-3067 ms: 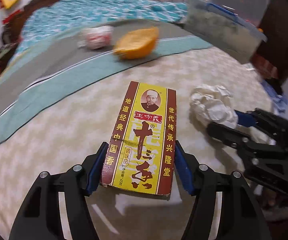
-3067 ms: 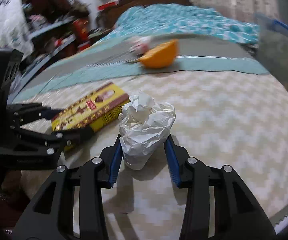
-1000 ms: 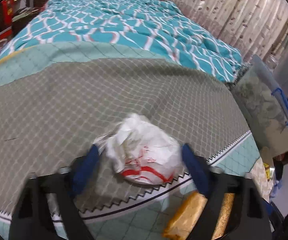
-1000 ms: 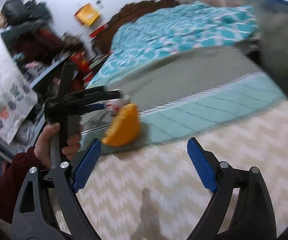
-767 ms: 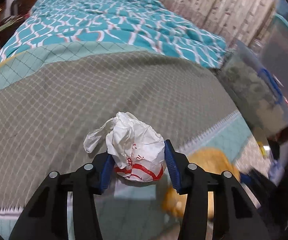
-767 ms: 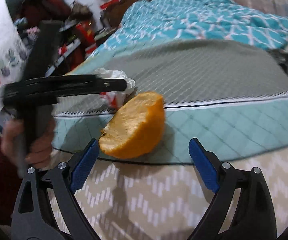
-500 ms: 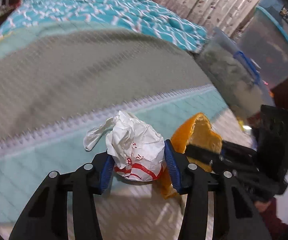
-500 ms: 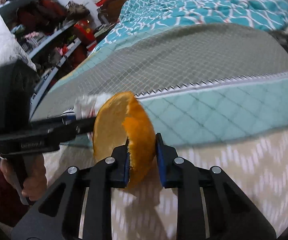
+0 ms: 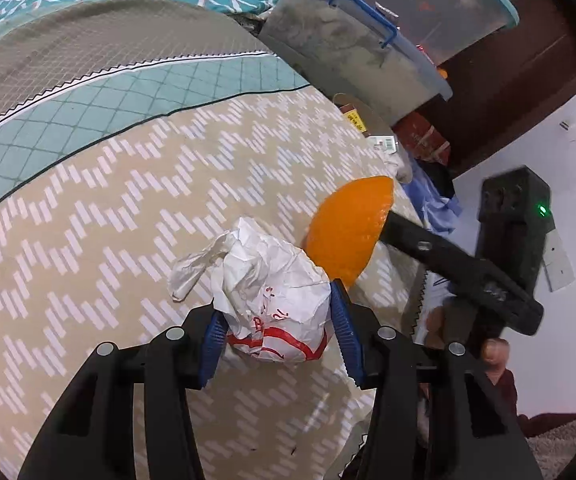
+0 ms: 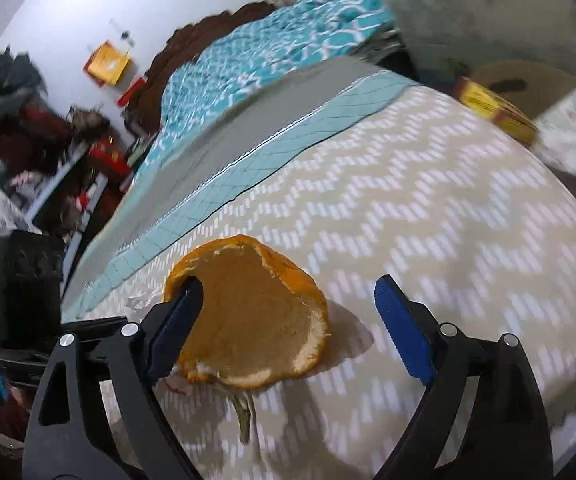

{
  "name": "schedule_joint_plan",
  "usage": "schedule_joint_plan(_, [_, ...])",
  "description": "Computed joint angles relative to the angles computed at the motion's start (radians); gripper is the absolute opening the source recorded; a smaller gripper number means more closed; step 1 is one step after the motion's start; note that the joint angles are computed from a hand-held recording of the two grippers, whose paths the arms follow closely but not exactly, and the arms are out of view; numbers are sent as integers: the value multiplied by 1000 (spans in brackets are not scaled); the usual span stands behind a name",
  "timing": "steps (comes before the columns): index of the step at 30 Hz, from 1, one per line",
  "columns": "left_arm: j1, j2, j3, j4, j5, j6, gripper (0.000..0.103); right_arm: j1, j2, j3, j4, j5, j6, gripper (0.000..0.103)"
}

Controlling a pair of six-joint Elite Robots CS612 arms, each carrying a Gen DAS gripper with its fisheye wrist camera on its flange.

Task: Collect trash

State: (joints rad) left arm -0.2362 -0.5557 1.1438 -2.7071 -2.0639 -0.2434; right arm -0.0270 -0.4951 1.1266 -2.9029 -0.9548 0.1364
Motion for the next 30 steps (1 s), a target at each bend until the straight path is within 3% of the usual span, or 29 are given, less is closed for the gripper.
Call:
schedule_joint_plan(3, [5, -7, 11, -12, 6, -24, 47, 0, -12, 31, -42, 8, 19, 94])
schedule_joint_plan(8, [15, -22, 42, -26, 18, -32, 47, 13, -8, 24, -7, 35, 16, 97])
schedule_joint_plan(12, [18, -33, 58, -41, 32, -26, 48, 37, -9, 11, 26, 11, -40, 97])
schedule_joint_plan(19, [50, -51, 106, -123, 106, -100, 48, 80, -16, 6, 25, -184, -136, 98])
schedule_joint_plan(23, [69, -45, 112, -150, 85, -142, 48, 102, -6, -27, 86, -263, -171, 99])
schedule_joint_plan(28, [68, -47, 123, -170, 89, -124, 49, 121, 10, -60, 111, -359, -204, 98])
schedule_joint_plan(30, [66, -48, 124, -170, 93, -116, 49, 118, 9, -52, 83, -356, -214, 77])
